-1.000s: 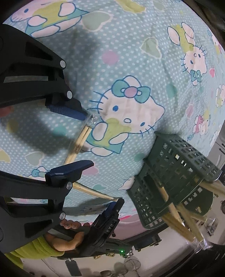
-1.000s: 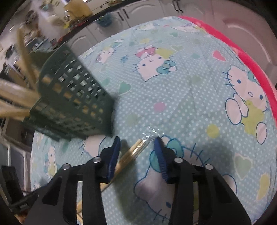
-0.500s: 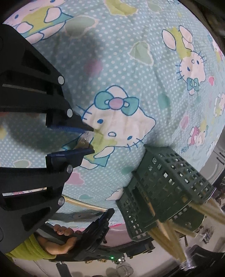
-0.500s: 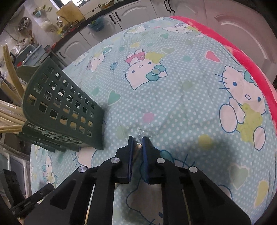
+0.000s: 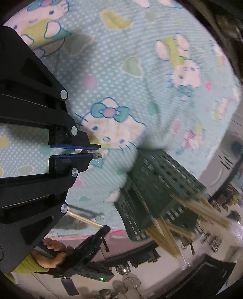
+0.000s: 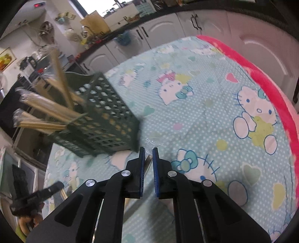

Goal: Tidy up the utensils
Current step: 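Lift both held chopsticks and carry them above the green caddy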

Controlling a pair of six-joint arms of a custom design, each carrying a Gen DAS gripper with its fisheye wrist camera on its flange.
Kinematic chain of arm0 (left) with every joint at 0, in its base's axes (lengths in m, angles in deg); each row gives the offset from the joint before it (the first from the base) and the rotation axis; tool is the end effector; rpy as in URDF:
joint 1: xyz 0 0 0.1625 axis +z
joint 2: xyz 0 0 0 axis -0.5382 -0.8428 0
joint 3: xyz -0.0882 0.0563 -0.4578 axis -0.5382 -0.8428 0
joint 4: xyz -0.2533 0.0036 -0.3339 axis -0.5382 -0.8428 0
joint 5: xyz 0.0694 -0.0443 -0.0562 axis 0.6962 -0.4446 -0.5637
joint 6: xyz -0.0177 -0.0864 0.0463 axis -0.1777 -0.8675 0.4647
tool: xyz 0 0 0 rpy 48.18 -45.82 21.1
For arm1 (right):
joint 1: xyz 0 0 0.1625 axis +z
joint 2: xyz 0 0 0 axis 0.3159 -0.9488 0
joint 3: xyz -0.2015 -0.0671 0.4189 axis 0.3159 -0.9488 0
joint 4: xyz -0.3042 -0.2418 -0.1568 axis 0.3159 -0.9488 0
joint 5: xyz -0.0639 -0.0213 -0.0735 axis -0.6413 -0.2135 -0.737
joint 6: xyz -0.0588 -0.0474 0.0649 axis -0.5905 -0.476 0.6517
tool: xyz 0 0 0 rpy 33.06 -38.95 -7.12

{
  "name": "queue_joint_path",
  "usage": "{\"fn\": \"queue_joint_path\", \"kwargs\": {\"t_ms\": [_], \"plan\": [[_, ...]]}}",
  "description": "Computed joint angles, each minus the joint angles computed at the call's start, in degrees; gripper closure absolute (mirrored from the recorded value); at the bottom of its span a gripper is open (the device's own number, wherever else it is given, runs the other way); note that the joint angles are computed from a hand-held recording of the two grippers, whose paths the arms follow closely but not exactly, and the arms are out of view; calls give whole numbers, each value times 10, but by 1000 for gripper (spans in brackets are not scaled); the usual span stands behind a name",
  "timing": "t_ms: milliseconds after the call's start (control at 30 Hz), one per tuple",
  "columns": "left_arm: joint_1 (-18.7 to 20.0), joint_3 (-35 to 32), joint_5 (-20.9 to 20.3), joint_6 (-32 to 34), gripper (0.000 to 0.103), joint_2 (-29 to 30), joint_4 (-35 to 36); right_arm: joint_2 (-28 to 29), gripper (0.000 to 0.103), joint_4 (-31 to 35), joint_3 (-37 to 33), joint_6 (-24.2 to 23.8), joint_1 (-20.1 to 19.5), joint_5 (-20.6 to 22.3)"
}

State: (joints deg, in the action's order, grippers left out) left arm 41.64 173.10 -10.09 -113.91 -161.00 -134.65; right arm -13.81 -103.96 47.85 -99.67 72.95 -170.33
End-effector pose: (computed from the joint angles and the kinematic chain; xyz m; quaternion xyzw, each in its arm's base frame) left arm -0.2196 -0.2422 0.1546 -0.1536 0.8931 -0.3964 0.1468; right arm 0.1342 -0.4479 0.2322 0.2556 -0.9458 0.1763 0.0954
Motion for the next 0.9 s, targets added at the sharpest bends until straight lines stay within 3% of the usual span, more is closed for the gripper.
{"fn": "queue_joint_path", "kwargs": {"t_ms": [167, 333, 667, 900], "plan": [[-29, -36, 35, 1, 101, -22, 82, -34, 96, 7, 15, -30, 20, 27], [-47, -64, 61, 24, 102, -26, 115, -64, 97, 26, 21, -53, 40, 56], [-34, -99, 97, 151, 102, 27, 11, -106, 98, 39, 31, -81, 84, 87], [-33, -129, 122, 229, 102, 42, -20, -125, 98, 33, 28, -97, 103, 102]]}}
